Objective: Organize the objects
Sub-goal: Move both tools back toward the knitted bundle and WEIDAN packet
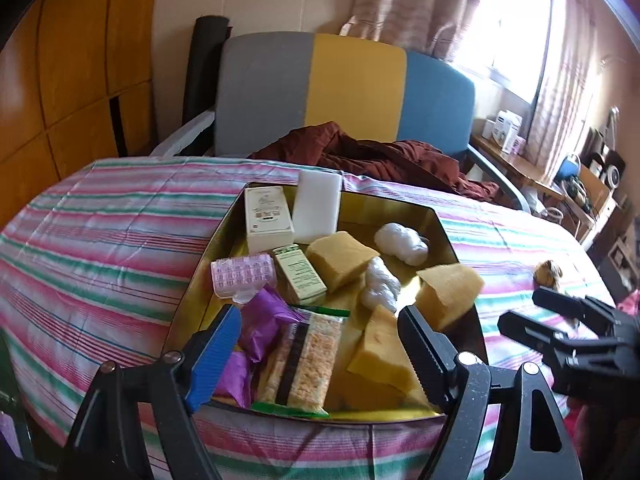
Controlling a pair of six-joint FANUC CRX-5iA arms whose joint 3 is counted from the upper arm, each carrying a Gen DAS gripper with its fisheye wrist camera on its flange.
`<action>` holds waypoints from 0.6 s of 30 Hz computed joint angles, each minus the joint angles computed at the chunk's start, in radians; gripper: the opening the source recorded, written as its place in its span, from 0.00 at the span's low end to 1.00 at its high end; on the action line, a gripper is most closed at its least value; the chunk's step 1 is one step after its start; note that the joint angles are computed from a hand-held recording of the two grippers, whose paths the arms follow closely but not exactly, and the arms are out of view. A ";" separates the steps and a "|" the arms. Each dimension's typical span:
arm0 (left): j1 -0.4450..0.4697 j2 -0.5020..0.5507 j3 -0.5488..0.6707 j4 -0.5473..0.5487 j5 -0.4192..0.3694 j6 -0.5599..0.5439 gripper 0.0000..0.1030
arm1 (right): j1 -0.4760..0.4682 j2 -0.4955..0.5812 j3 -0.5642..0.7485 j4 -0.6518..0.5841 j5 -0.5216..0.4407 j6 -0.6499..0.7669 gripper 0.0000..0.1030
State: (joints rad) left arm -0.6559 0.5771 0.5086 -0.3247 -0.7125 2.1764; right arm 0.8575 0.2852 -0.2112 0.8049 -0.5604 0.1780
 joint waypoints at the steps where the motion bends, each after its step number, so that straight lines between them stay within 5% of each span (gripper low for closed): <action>1: -0.004 -0.001 0.001 -0.003 -0.001 -0.006 0.79 | -0.001 -0.005 -0.006 0.002 -0.006 -0.007 0.83; 18: -0.036 0.012 0.018 0.063 0.028 -0.153 0.79 | -0.101 -0.107 -0.093 -0.126 -0.127 -0.021 0.83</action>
